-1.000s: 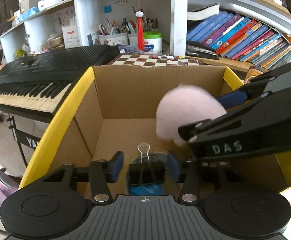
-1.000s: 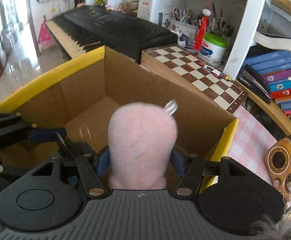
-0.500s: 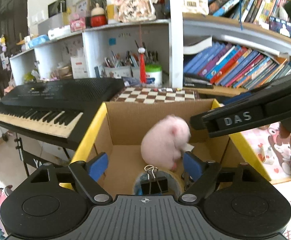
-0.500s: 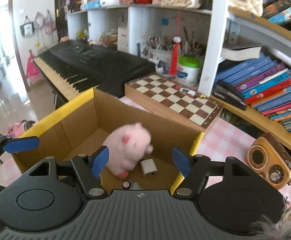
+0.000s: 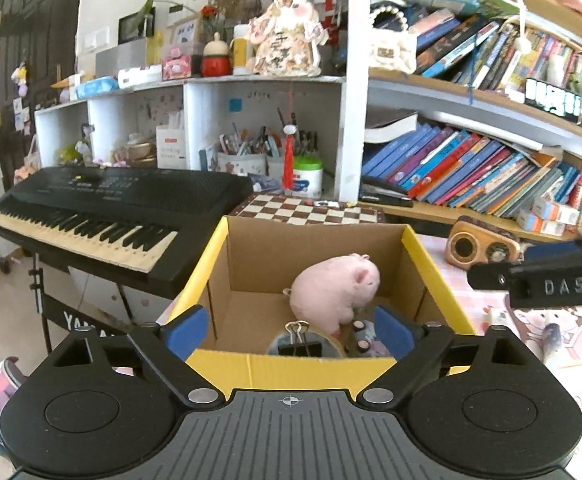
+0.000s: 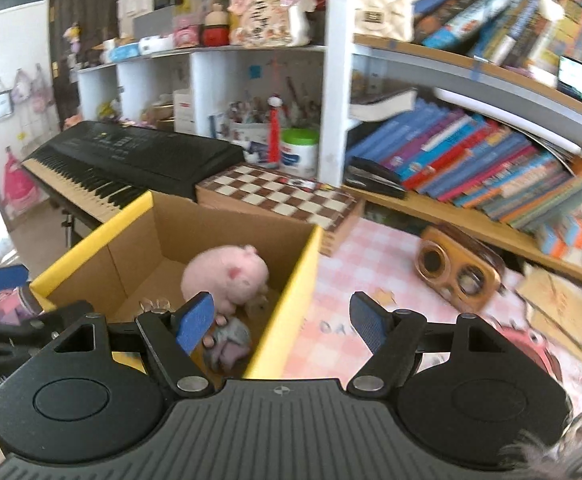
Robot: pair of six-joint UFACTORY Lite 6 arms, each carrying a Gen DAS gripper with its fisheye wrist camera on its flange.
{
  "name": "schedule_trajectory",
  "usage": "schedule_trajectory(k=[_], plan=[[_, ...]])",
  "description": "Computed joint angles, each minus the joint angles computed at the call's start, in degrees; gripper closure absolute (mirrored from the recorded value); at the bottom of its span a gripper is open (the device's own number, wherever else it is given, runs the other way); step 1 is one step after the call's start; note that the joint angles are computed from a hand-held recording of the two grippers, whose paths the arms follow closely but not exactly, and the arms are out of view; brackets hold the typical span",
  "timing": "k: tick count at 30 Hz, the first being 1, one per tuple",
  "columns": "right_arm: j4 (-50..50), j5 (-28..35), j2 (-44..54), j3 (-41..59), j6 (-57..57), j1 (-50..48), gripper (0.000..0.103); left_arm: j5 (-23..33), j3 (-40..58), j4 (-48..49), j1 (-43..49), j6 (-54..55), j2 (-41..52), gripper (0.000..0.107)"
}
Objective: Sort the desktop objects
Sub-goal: 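Withdraw both tools from the box back over the table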
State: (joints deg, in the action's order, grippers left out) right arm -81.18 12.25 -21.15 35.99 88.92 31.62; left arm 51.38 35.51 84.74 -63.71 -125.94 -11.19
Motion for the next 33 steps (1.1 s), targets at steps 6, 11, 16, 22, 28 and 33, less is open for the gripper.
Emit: schedule_trajectory(k=[6,11,16,22,28,33], plan=[[10.9,11.3,-13.8,-9.8,-2.8,7.6,0.03,4.9,-3.8,-3.8,-8.1,0.7,-5.3,0.013],[16.1,25.2,-22.9,-14.7,-0.1,20.0,0.03,8.9,-6.0,-7.4,-15.1,1.8,-8.2,0.013],[18.9,41.9,-28.0,-17.0,7.9,37.4,0.03,12.9,-8.2,-11.0,-22.2,1.0,-10.9,0.013],[22.1,57.0,-26.9,-17.6,20.1,56.1,0.029,16.2,-10.1,-14.8,-29.5,0.2,-12.5,0.013],[25.8,63.3,-22.7,-17.6,29.9,67.4,0.029,18.2,-11.4,-17.7,-34.5,-1.3,-13.3,0.013],[27.9,64.9,-19.5,-17.4,34.9,72.1,0.029,19.3,-11.9,-19.5,-37.5,-2.3,-13.2,0.013]])
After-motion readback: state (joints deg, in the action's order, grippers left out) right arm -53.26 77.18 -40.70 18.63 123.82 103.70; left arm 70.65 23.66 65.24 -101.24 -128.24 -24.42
